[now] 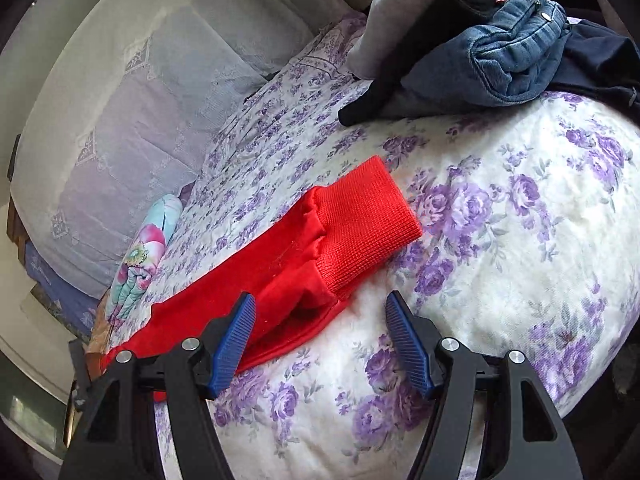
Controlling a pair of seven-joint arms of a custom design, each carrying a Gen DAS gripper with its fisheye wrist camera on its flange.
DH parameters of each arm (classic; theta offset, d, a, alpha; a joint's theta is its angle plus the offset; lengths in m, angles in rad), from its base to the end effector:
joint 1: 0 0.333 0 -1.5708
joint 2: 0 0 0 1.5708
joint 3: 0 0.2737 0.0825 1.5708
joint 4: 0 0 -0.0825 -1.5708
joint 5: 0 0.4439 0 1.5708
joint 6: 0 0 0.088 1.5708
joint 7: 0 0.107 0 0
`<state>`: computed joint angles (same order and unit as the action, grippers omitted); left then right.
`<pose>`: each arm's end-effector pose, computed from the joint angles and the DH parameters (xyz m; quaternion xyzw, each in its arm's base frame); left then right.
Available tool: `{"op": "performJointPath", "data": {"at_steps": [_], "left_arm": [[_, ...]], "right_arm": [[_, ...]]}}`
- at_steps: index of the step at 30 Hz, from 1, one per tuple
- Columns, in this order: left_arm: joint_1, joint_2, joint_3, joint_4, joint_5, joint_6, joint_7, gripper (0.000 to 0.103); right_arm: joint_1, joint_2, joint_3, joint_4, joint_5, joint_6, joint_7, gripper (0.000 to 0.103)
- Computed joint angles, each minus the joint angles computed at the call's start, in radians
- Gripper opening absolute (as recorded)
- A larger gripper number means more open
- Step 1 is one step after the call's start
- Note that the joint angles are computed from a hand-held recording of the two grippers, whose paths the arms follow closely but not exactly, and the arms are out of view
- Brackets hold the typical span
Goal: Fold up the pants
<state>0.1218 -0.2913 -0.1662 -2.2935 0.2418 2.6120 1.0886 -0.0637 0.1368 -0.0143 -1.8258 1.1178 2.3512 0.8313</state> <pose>0.5710 -0.0331 0.4677 -0.7521 0.5790 -0.1985 0.2442 0.6848 -0.0405 0.4413 -0.6191 0.6288 0.0097 0.4704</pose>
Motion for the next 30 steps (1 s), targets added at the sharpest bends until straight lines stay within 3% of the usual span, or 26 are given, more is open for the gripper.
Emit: {"op": "performJointPath", "data": {"at_steps": [1, 4, 5, 7, 10, 11, 16, 18, 22, 24, 30], "left_arm": [[0.01, -0.016, -0.001, -0.002, -0.007, -0.016, -0.003, 0.098], [0.111, -0.07, -0.066, -0.014, 0.221, -0.077, -0.203, 0.098], [0.119, -0.078, -0.058, -0.017, 0.237, -0.096, -0.226, 0.098], [0.102, -0.066, -0.002, -0.02, 0.152, -0.108, -0.187, 0.098], [0.116, -0.047, -0.066, 0.026, 0.286, -0.235, -0.27, 0.098], [0.105, -0.053, -0.084, 0.032, 0.319, -0.239, -0.278, 0.098], [-0.03, -0.1, -0.01, -0.03, 0.151, 0.054, -0.122, 0.098], [-0.069, -0.059, -0.006, -0.019, 0.068, 0.107, -0.033, 0.098], [-0.059, 0.093, -0.052, 0.054, 0.001, 0.041, 0.026, 0.099], [-0.076, 0.094, -0.039, 0.047, 0.062, 0.064, -0.035, 0.099], [-0.085, 0.094, -0.024, 0.041, 0.043, 0.076, -0.032, 0.099]], "right_arm": [[0.001, 0.002, 0.0, 0.004, -0.01, -0.002, 0.001, 0.068], [-0.003, 0.011, 0.001, 0.013, 0.0, -0.01, 0.004, 0.069], [-0.005, 0.012, 0.002, 0.014, 0.007, -0.011, 0.004, 0.069], [-0.007, 0.012, 0.003, 0.013, 0.017, -0.01, 0.007, 0.069], [-0.009, 0.014, 0.002, 0.02, 0.012, -0.027, 0.025, 0.07], [-0.011, 0.014, 0.002, 0.023, 0.015, -0.037, 0.028, 0.07], [-0.002, 0.034, 0.008, 0.053, -0.04, -0.04, 0.068, 0.07], [-0.002, 0.048, 0.012, 0.067, -0.045, -0.033, 0.088, 0.07], [-0.015, 0.079, 0.024, 0.101, -0.03, -0.038, 0.116, 0.069], [-0.016, 0.086, 0.03, 0.107, -0.037, -0.024, 0.124, 0.064], [-0.019, 0.094, 0.042, 0.102, -0.047, 0.023, 0.149, 0.032]]}}
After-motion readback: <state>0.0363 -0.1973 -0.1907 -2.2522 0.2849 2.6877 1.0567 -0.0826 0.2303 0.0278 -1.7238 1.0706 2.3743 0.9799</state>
